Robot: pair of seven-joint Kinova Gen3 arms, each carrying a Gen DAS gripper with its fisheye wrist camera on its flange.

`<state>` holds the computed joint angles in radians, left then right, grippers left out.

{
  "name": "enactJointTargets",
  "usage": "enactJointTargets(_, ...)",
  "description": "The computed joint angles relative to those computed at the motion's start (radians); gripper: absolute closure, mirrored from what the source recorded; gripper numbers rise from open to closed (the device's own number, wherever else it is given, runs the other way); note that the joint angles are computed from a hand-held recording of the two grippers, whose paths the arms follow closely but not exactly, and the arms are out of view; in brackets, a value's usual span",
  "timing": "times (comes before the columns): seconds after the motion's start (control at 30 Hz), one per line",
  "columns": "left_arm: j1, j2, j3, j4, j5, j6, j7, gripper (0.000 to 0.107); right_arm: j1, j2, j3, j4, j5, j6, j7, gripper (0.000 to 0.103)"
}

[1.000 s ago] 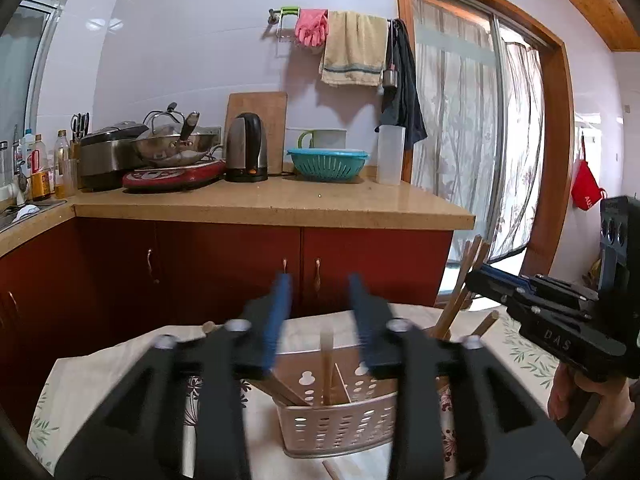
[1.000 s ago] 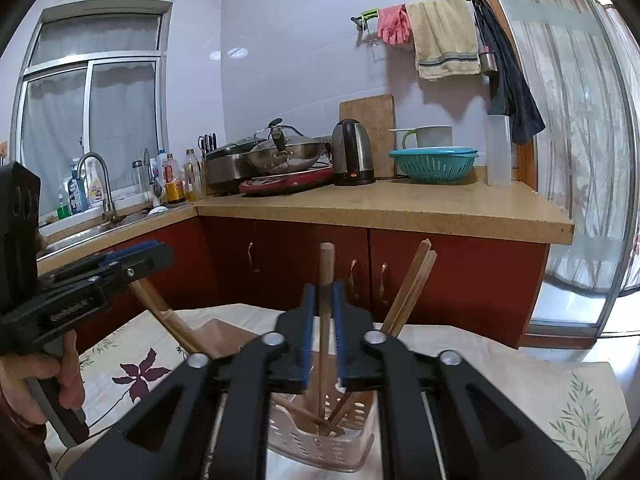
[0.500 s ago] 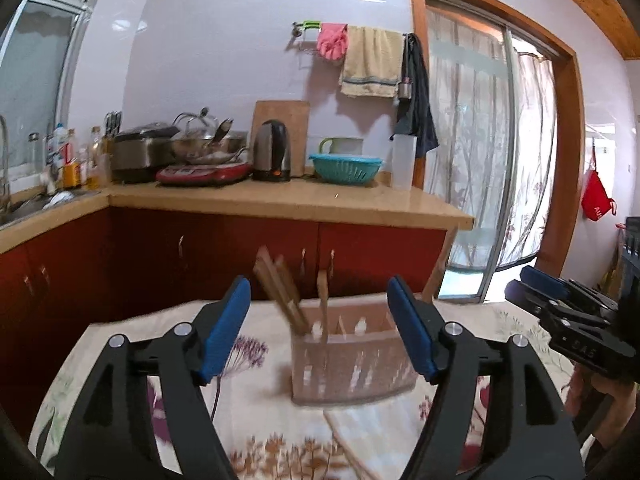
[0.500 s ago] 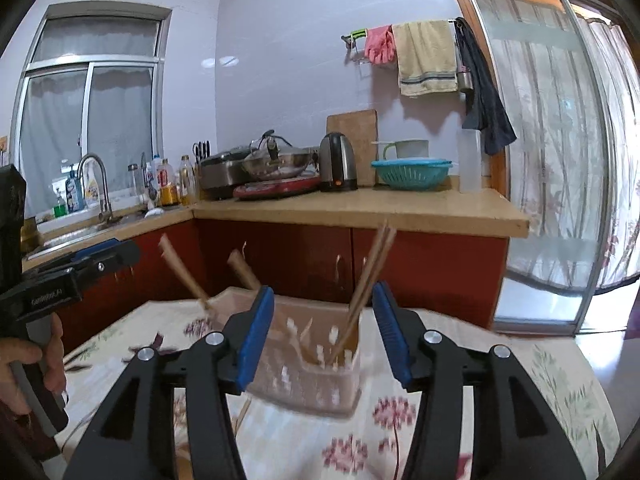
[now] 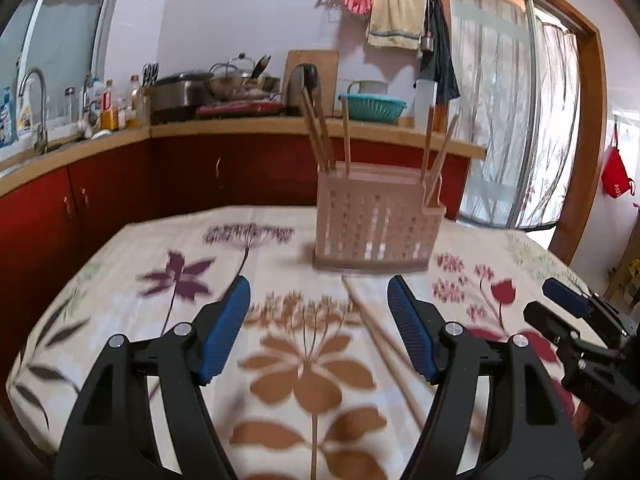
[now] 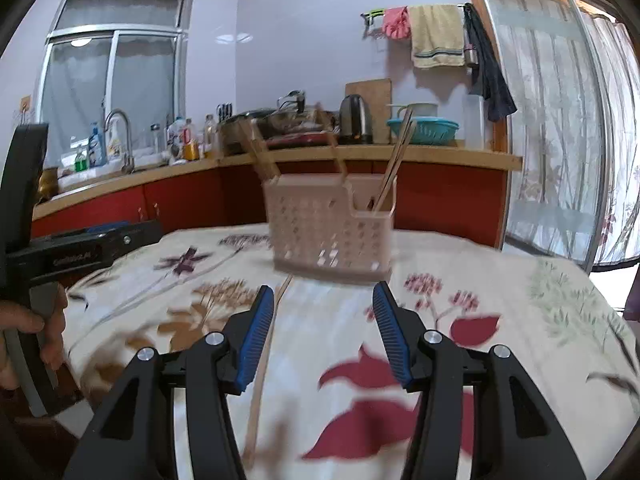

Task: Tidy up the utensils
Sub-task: 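Move both open grippers down over the last two chopsticks on the cloth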

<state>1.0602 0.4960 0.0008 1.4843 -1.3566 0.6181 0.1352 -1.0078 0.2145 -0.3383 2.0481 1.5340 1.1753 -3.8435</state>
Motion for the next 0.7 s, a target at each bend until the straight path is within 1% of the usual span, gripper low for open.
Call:
enactJointTargets(0.07,0.016,-0.003,-0.004,0.032,-0.014,0.012,0.040,0.038,-0.013,0.018,-0.009,0.010,0.004,-0.004,-0.025,0.052)
enactJointTargets(0.2,0.031,-0.003,0.011,0.080,-0.037,0.046,0.105,0.038,-0.038,0.044,-0.014,0.015,0.008,-0.006,-0.044,0.052)
enactJointTargets(0.27,0.028,-0.003,0.023,0.099,-0.047,0.055,0.127,0.038,-0.046,0.057,-0.013,0.017,0.008,-0.016,-0.048,0.056)
enactJointTargets(0.3,0.027,-0.003,0.029,0.108,-0.050,0.061,0.137,0.038,-0.042,0.060,-0.011,0.018,0.008,-0.037,-0.050,0.057)
enactJointTargets(0.4,0.017,-0.003,0.048,0.128,-0.051,0.066,0.155,0.038,-0.033,0.075,-0.007,0.020,0.000,-0.097,-0.055,0.065)
enactJointTargets(0.47,0.013,0.000,0.057,0.129,-0.049,0.070,0.155,0.038,-0.022,0.084,-0.001,0.012,-0.010,-0.145,-0.037,0.070)
enactJointTargets(0.5,0.011,0.004,0.060,0.127,-0.046,0.070,0.152,0.038,-0.014,0.088,0.003,0.005,-0.020,-0.172,-0.018,0.072)
enactJointTargets(0.57,0.007,0.007,0.062,0.125,-0.042,0.062,0.150,0.038,0.004,0.092,0.013,-0.009,-0.044,-0.226,0.018,0.080)
enactJointTargets(0.63,0.005,0.012,0.063,0.119,-0.039,0.050,0.146,0.038,0.012,0.091,0.020,-0.003,-0.041,-0.260,0.009,0.088)
enactJointTargets(0.7,0.005,0.018,0.063,0.111,-0.031,0.039,0.133,0.038,0.000,0.092,0.029,-0.007,-0.054,-0.252,0.017,0.095)
